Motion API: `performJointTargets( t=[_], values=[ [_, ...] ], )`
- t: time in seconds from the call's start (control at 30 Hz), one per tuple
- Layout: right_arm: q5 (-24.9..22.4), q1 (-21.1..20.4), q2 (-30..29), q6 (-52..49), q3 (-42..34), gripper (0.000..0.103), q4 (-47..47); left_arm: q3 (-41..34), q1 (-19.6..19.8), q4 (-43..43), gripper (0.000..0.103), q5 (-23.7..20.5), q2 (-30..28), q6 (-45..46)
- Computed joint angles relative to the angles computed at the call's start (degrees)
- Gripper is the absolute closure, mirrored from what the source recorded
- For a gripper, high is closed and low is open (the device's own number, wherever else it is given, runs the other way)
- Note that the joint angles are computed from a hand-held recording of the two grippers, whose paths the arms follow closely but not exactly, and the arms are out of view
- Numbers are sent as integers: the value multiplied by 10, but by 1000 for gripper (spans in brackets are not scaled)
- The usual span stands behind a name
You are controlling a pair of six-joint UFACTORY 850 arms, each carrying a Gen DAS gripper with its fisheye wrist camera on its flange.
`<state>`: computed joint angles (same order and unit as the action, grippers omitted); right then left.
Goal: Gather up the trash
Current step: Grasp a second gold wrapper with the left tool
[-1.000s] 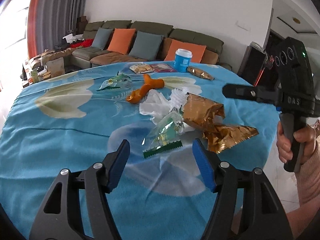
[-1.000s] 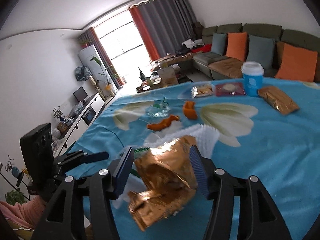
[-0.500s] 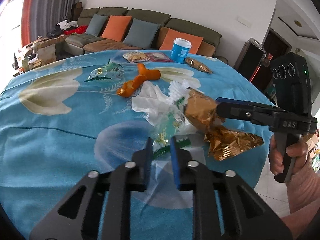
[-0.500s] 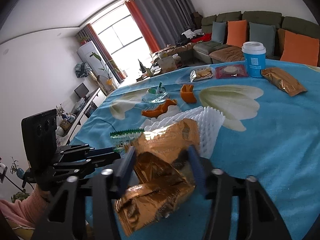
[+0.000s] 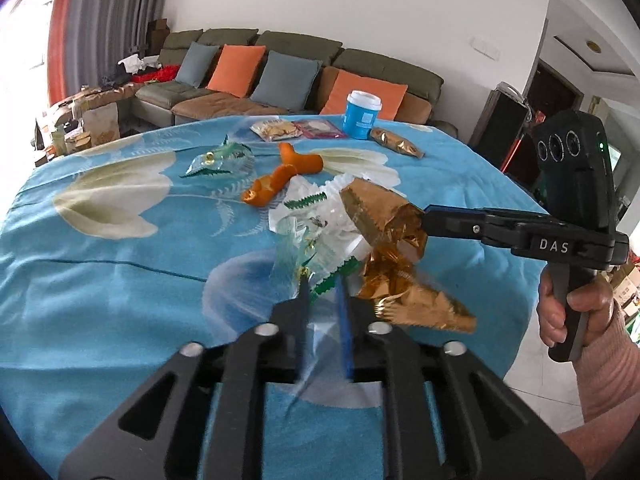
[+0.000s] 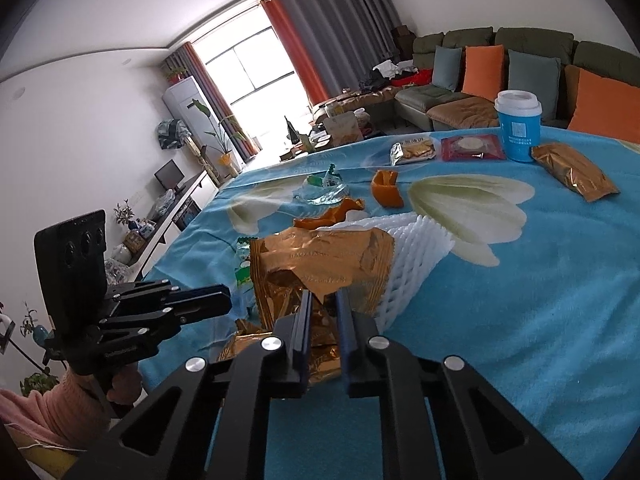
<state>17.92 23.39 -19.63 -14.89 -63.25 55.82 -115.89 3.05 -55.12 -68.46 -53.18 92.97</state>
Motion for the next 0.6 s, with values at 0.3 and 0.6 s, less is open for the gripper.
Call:
performJointTargets(
  t=[0.3, 0.6],
  values=[
    [22, 1, 10, 25, 11, 94, -21, 9, 23, -3, 61, -75, 7, 18],
    [33, 3, 14, 42, 16, 94, -34, 9, 12, 41, 50, -160, -5, -30]
  ],
)
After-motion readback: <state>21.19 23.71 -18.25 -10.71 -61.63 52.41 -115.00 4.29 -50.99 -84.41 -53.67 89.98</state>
